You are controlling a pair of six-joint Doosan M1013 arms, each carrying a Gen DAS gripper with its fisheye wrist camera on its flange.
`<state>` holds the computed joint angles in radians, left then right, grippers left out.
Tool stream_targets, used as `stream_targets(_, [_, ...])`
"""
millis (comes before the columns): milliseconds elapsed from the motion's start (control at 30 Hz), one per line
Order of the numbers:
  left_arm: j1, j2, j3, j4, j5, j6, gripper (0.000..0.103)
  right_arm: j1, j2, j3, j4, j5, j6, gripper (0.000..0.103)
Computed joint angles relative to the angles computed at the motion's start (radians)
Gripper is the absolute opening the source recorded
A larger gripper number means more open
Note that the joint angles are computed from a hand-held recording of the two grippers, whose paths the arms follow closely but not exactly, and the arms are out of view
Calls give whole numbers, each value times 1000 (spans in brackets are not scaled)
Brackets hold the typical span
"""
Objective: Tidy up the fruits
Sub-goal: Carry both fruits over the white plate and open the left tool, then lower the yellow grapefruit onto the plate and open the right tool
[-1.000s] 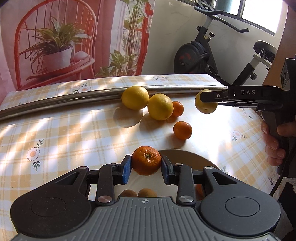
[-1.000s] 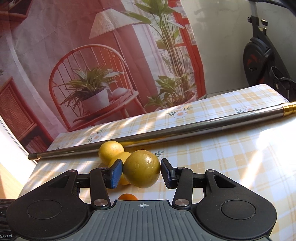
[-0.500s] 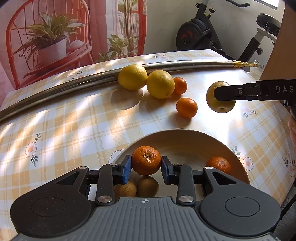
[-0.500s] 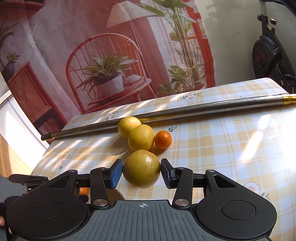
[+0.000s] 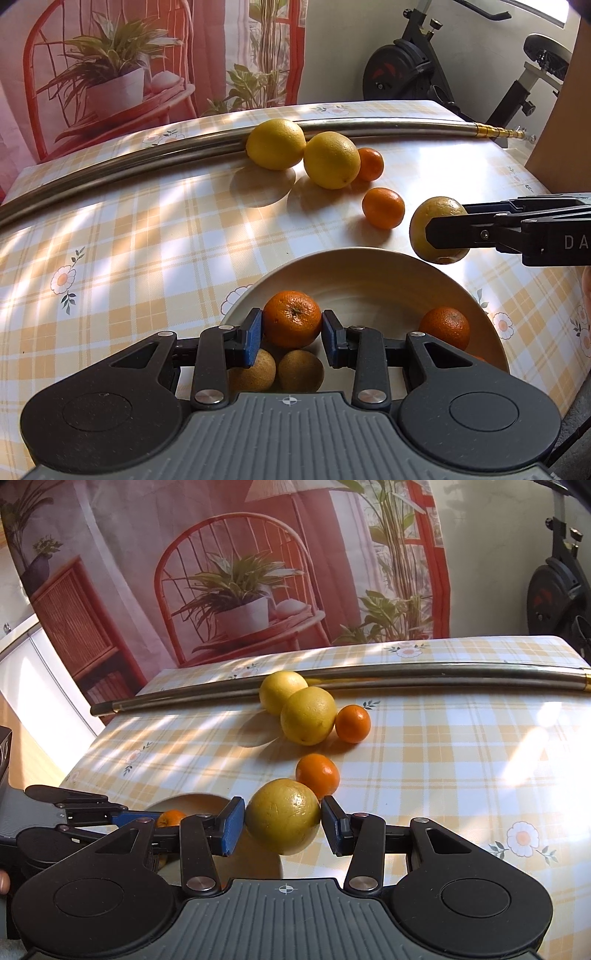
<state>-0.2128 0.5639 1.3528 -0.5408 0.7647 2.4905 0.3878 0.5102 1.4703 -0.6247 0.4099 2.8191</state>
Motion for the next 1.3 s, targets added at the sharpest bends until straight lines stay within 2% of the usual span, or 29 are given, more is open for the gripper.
stream_targets(100, [-2,-5,9,0,-14,5,36,1,1,-2,12,-6,-16,42])
stream_targets(267, [10,6,-11,-32,27,-40,36,4,7,-12,48,-5,-68,42])
stream_targets(400, [18,-1,-7,-79,25,-18,36,5,9,-18,77,-6,-105,42])
stream_targets(533, [28,-17,4,-137,2,14,36,5,12,-24,109,-13,-146,42])
stream_targets(700, [32,-44,31,-173,-94,17,36,5,30,-52,200,-11,-272,42])
stream_targets(800, [37,-51,35,-167,-124,-7,36,7,51,-83,251,16,-354,42])
stream_targets(1000, [54,-55,33,-165,-135,-68,36,7,84,-127,341,34,-478,42])
stream_targets(1300, [60,-54,36,-190,-129,-61,36,10,102,-149,376,38,-514,42])
